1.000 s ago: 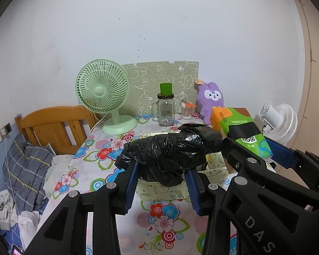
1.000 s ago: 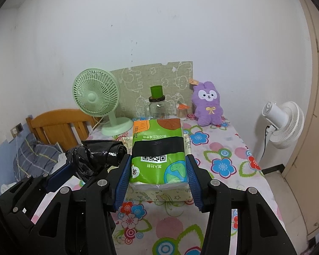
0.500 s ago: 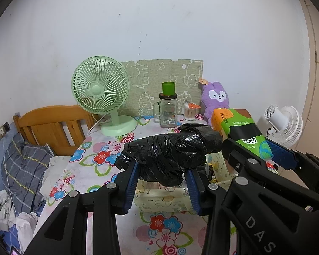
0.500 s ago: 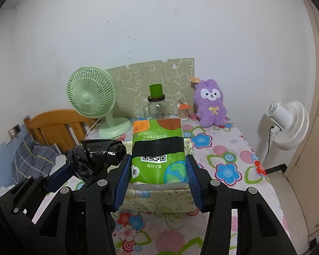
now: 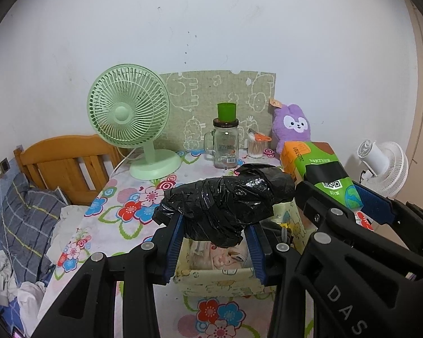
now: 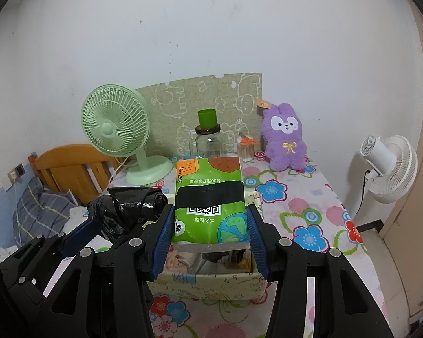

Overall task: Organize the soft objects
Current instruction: 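Lift the black bundle and tissue pack and carry them over the fabric box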

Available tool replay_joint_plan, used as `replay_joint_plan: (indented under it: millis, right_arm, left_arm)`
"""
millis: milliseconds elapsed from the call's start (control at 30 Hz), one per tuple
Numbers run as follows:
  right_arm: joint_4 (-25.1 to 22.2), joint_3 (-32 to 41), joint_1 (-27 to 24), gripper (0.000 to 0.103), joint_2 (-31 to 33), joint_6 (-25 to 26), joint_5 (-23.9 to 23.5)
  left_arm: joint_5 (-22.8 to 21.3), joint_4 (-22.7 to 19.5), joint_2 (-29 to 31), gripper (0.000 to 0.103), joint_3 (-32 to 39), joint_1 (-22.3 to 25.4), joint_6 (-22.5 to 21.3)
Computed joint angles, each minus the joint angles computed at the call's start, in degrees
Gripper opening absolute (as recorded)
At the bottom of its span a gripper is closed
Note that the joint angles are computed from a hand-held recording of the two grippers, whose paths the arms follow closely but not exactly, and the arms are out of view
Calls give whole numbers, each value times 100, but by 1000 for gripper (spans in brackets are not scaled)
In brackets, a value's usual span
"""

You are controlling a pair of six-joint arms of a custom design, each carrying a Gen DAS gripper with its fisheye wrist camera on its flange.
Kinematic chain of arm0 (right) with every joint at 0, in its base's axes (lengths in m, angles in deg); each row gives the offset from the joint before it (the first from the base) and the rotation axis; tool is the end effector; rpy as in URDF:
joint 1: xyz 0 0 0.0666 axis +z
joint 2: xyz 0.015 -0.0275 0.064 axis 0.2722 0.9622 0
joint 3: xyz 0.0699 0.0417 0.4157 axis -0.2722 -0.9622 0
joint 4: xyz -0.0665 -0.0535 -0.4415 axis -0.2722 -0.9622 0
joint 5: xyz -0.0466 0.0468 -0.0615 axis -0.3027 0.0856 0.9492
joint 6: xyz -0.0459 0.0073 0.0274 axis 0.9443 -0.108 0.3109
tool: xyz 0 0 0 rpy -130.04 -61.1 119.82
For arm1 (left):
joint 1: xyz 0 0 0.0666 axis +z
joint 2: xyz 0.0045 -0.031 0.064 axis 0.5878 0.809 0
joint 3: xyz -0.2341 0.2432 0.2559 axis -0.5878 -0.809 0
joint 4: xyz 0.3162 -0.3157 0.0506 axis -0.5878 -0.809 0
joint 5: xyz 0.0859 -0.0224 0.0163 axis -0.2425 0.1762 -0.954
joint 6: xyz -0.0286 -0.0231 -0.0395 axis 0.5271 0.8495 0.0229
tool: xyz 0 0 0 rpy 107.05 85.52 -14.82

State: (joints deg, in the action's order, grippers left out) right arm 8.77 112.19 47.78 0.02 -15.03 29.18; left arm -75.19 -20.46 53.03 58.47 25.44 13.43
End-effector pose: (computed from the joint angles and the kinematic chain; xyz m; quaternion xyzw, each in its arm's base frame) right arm 0.5061 0.2896 0.6003 0.1585 0.8555 -0.0291 0.4920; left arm 0.5422 -0.1081 0.5836 0.1858 0.8541 -0.0893 0.4776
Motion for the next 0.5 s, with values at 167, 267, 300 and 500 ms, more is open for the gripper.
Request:
replay_joint_plan:
  millis: [167, 267, 300, 500]
  right_arm:
    - [69, -29, -94, 54, 25, 47, -90]
    - [132, -39, -181, 54, 64, 85, -177]
    - [147, -39, -205, 54, 77, 93, -197]
    - [222, -83, -341, 54, 131, 113, -349]
  left_arm:
    - [-8, -56, 150, 44, 114, -50, 14]
    - [3, -89, 241, 44, 187, -70, 21]
    - [9, -101, 275, 44, 213, -79, 21]
    - [53, -227, 497, 44, 391, -123, 26]
